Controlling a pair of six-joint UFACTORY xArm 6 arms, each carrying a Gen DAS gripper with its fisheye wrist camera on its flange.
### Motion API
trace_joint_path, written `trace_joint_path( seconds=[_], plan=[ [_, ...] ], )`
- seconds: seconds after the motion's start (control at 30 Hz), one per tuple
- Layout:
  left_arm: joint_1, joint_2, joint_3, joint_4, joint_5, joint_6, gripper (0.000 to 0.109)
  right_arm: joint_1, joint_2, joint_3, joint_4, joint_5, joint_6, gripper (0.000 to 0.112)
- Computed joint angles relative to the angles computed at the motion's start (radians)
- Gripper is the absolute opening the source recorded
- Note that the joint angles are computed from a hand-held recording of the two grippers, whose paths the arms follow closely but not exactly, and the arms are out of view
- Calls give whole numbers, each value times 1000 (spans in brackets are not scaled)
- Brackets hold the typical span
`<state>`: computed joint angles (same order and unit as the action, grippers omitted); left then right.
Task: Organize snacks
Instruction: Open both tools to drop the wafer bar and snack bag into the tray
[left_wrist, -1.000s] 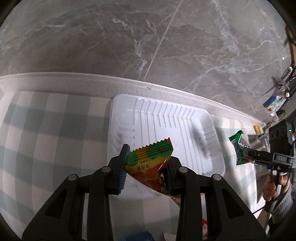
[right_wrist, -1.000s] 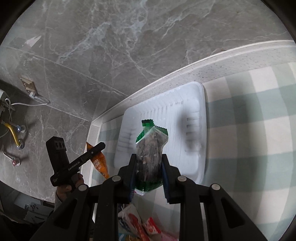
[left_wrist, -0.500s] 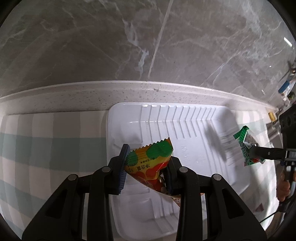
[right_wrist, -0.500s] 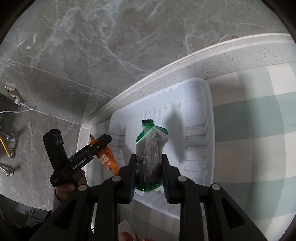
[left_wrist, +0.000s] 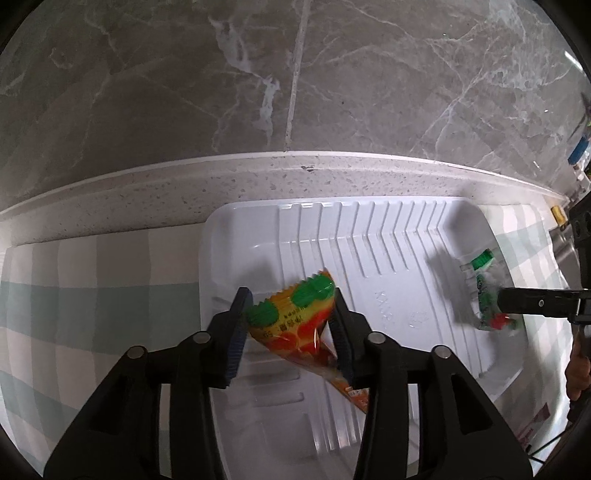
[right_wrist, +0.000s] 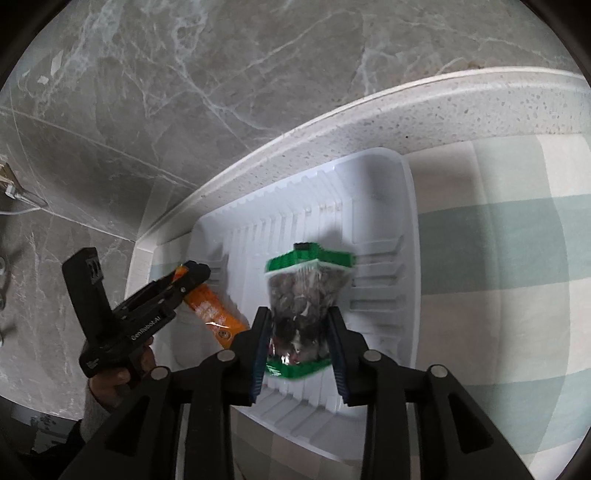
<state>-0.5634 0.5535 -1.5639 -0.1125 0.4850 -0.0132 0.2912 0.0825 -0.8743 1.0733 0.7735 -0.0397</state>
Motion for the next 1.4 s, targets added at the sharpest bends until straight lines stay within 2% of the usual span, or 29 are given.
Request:
trace_joint_path(
  seconds=[0.07,0.1,0.13,0.23,0.6,0.9,0.97,1.07,1.4],
  plan=[
    [-1,-4,8,28,-9,-19,43,8,0,-6,-23,-8,15,34],
    [1,-8,-2,23,29,-14,43,10,-3,-8,-31,-10,18,35],
    [3,-15,3,36,28,-23,45,12,-6,-9,-42,-14,26,36],
    [2,-29,14,52,17,-48,46,21,-23,-10,-62,-26,37,45],
    [10,-155,112,96,-16,-126,50,31,-157,30,-124,-49,83,46],
    [-8,-394,356,58,-52,-158,51,45,-342,113,-219,-53,193,51],
    [-15,-462,428,64,-55,-178,55,51,-399,140,-261,-50,239,55],
    [-23,-584,547,58,-39,-186,56,61,-480,178,-315,-34,299,55],
    [-75,-841,843,67,15,-288,56,144,-766,289,-528,92,531,61]
  ],
)
